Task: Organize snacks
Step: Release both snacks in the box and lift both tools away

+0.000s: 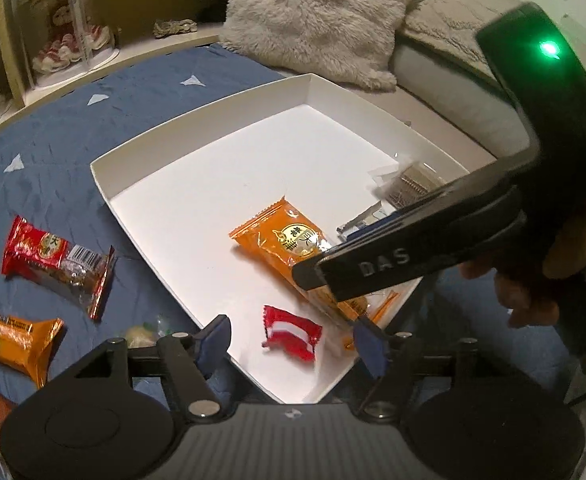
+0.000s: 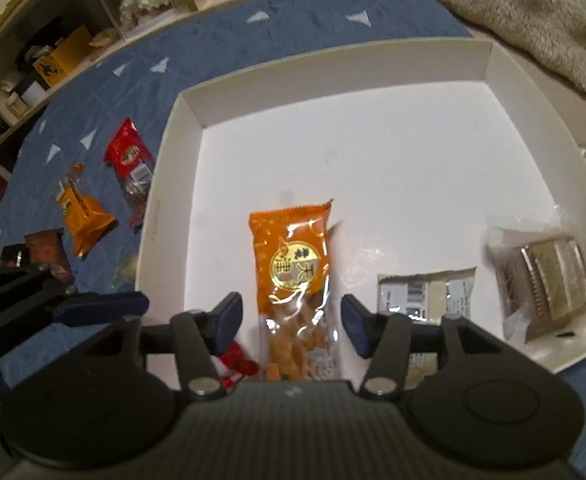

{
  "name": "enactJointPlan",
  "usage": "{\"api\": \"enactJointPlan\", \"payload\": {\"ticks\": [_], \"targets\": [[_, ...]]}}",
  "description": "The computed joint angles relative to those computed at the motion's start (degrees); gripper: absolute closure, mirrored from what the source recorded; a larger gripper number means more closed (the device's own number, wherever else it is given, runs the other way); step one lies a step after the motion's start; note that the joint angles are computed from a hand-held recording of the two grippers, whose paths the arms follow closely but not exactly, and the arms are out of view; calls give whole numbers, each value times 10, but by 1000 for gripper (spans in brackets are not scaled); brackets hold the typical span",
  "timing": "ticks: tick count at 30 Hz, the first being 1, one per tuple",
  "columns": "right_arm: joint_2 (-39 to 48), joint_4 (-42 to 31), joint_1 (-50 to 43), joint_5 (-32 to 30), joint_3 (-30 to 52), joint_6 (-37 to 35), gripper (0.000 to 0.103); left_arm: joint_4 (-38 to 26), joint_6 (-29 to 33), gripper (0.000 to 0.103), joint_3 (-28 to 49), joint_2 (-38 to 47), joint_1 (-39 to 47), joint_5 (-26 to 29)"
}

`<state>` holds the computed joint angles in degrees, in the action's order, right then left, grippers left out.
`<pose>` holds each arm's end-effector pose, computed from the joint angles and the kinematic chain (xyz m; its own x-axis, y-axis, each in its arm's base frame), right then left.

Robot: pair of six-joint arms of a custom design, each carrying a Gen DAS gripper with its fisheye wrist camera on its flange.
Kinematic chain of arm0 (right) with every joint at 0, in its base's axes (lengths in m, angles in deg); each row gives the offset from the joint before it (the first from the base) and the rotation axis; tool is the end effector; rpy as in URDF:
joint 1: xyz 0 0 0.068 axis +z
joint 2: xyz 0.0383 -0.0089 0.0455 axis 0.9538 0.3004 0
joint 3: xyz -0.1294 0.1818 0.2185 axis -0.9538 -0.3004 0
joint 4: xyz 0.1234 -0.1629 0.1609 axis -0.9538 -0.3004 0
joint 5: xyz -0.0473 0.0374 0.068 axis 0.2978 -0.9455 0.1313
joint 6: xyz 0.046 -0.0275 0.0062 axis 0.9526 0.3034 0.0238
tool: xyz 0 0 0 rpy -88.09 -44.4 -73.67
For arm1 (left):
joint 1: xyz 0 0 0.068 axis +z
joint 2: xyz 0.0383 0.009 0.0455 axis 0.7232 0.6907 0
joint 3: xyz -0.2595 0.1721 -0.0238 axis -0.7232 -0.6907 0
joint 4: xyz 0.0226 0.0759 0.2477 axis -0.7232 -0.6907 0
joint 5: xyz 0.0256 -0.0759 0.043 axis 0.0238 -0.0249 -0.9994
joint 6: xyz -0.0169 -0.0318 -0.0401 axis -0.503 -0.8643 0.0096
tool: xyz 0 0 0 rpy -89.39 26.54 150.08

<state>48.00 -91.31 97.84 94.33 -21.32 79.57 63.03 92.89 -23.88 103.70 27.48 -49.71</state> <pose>0.2803 0.1286 0.1967 -0.8533 0.3428 -0.3928 0.2638 0.9338 0.2419 0.3153 -0.1229 0.1997 -0.5262 0.6251 -0.5764 0.8078 0.5793 -0.1091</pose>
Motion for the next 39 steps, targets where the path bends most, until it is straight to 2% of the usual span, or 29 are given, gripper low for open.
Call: {"api": "enactJointPlan", "payload": {"ticks": [6, 18, 29, 32, 34, 36, 39], "targets": [[-45, -11, -3, -7, -23, 13, 40, -13, -18, 34, -4, -13, -3, 0], [-147, -75, 43, 65, -39, 48, 31, -35, -38, 33, -29, -68, 5, 5], [-184, -149, 78, 109, -34, 82, 24, -49, -74, 12, -40, -100, 47, 0], [-198, -178, 98, 131, -31, 103, 15, -52, -92, 10, -40, -106, 60, 3], [-213, -192, 116, 145, -31, 118, 8, -60, -101, 1, -38, -109, 67, 6], [-225, -205, 131, 155, -31, 132, 1, -63, -108, 0, -39, -114, 74, 8], [-230, -233, 152, 172, -25, 156, 1, -74, -106, 0, -39, -120, 87, 10]]}}
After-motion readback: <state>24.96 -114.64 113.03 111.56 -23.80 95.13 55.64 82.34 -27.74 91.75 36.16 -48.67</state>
